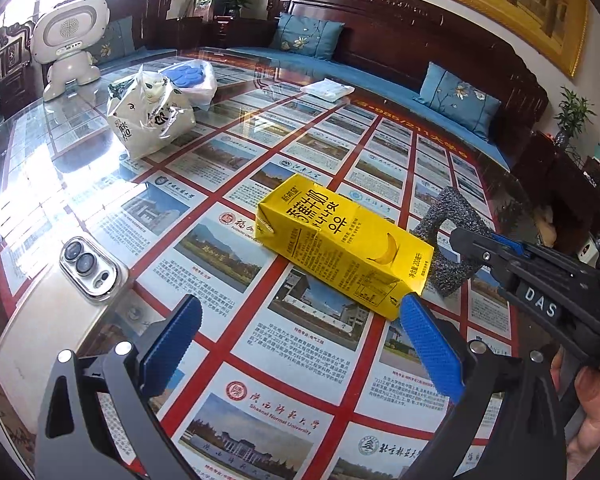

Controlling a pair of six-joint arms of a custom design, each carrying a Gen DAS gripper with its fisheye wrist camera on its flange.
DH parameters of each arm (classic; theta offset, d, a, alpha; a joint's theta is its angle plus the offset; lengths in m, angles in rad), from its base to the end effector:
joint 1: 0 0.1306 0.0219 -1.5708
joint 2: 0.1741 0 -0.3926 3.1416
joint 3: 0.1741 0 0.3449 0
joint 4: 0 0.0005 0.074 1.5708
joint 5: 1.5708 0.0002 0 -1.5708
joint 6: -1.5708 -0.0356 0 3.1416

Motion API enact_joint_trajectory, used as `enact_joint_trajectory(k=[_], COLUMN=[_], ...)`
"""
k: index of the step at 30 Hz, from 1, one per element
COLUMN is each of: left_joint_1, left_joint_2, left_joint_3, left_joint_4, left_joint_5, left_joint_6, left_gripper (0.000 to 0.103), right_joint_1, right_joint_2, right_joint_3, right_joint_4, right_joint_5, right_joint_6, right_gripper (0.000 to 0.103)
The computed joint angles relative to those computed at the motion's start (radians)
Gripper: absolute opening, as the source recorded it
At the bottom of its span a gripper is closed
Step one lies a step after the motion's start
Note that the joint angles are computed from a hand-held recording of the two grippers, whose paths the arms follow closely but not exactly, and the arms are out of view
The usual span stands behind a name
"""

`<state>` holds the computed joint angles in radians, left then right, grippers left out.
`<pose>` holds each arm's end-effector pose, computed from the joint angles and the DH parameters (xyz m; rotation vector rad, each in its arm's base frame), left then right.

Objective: Collect trash
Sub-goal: 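Grasp the yellow milk carton with the left gripper while the right gripper grasps the black sponge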

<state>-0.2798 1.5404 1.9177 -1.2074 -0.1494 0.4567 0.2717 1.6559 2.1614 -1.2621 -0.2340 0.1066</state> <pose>0.4553 -0.1258 0.5655 -0.2808 2.3789 -0.1675 0.4826 0.1425 0.6024 -0.5530 2.2618 0.3551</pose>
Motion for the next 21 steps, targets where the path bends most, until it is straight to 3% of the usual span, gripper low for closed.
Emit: enact_joint_trajectory(k=[16,19,21], left_joint_1=[-0.04,-0.035,-0.044], left_joint_2=[0.288,0.328,0.342], left_joint_3=[0.414,0.461,0.482], left_joint_4=[-0.262,-0.303,-0.321], left_joint_5=[-0.065,-0.062,-0.108], left_joint_6=[0.332,0.359,0.352], left_gripper=[0.099,0.098,0.092], right_joint_1=[-0.113,-0.124,-0.132], right_joint_2=[-0.061,-0.067,-0.072], right_joint_3=[-0.071,-0.079,-0.086], right_joint_4=[0.009,0.01,0.014], right_joint_5=[-0.121,-0.143,-0.164], right_joint_6=[0.012,0.015,0.011], right_gripper=[0.017,0.017,0.018])
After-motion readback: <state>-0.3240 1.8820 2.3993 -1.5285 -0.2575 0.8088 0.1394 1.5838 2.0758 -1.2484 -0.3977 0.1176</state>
